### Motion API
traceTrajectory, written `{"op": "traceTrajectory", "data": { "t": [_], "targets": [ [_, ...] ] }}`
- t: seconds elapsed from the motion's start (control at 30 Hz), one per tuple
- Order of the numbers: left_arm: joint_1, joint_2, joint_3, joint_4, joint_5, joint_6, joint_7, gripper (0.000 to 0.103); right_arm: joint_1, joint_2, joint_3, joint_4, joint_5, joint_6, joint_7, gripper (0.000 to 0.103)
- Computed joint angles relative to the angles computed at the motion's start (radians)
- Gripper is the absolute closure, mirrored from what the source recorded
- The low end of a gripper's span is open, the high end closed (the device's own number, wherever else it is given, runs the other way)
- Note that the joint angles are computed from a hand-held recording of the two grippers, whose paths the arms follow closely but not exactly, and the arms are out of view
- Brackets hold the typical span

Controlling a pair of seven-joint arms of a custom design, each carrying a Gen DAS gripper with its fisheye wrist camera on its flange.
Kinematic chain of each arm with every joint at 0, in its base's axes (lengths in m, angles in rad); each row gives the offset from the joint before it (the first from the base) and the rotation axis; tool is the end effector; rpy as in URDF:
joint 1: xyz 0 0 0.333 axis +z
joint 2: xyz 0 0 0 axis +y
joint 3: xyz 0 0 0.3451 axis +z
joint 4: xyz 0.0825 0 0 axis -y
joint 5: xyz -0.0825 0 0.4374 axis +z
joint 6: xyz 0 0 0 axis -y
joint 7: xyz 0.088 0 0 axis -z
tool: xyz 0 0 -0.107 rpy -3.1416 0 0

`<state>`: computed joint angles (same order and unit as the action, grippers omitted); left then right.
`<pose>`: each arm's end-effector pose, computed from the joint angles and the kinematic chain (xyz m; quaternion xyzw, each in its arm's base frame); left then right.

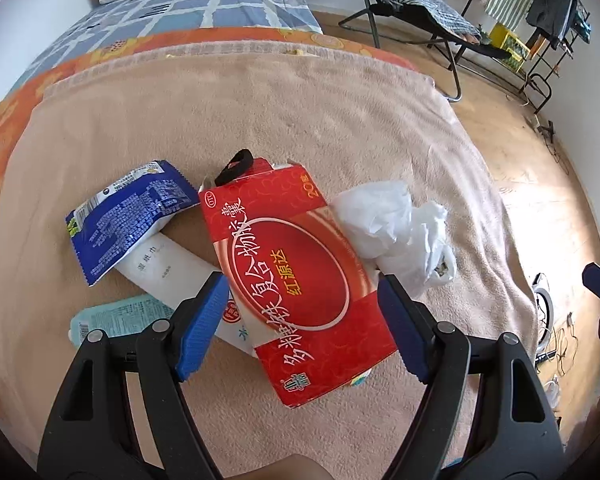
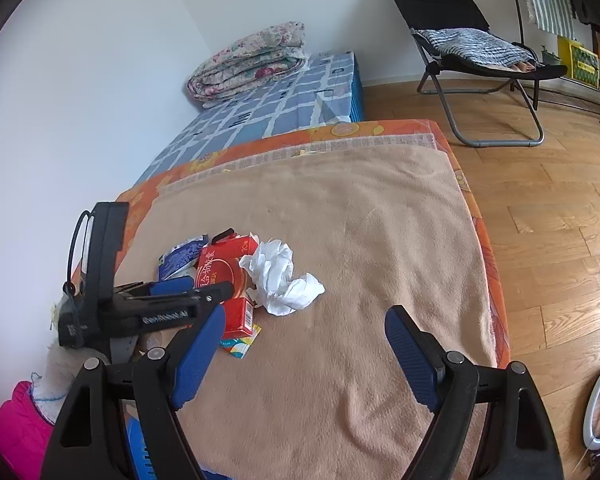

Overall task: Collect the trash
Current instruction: 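Move both tools over the blanket toward the red box and tissue, then grasp the red tissue box with the left tool while the right tool grasps the white tissue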

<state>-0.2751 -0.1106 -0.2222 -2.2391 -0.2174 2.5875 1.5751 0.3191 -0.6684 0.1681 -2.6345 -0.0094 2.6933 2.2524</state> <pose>0.5150 -0.2778 0.4648 -0.5582 0.7958 -0.2269 0.0605 0.3726 0.2047 0.5372 -0.5974 0.7188 -0.1271 0.3321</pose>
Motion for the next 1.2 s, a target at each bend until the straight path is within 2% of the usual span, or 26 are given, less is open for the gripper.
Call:
{"op": "traceTrajectory", "data": {
  "t": [0.27,0.47,0.63,0.77,0.83,0.97,1.03,1.2],
  "targets": [
    [0.009,0.025,-0.017,0.023,0.137,0.005,-0.101,0.023,0.003,0.016,-0.002,0.005,0.008,0.005,0.008,0.018],
    [0.003,0.063,-0.017,0.057,0.110,-0.052,-0.131,0.021,0.004,0.027,0.000,0.013,0.006,0.008,0.010,0.018],
    [-0.004,0.081,-0.026,0.051,0.164,-0.032,-0.163,0.011,0.005,0.032,0.000,0.016,0.005,0.011,0.014,0.018],
    [-0.009,0.086,-0.029,0.040,0.194,0.002,-0.170,0.009,0.000,0.041,0.002,0.021,0.001,0.010,0.015,0.018],
    [-0.009,0.081,-0.026,0.033,0.172,0.011,-0.146,0.010,-0.007,0.049,0.005,0.025,-0.006,0.010,0.018,0.018],
    [-0.003,0.059,-0.009,0.014,0.051,0.024,-0.064,0.024,-0.008,0.093,-0.010,0.038,0.006,0.030,0.030,0.018],
    [0.000,0.046,0.004,0.011,-0.045,0.018,-0.001,0.040,0.006,0.119,-0.027,0.045,0.032,0.048,0.028,0.019],
    [0.010,0.037,0.036,0.021,-0.309,-0.006,0.160,0.060,0.014,0.212,-0.034,0.097,0.052,0.069,0.012,0.023]
  ]
}}
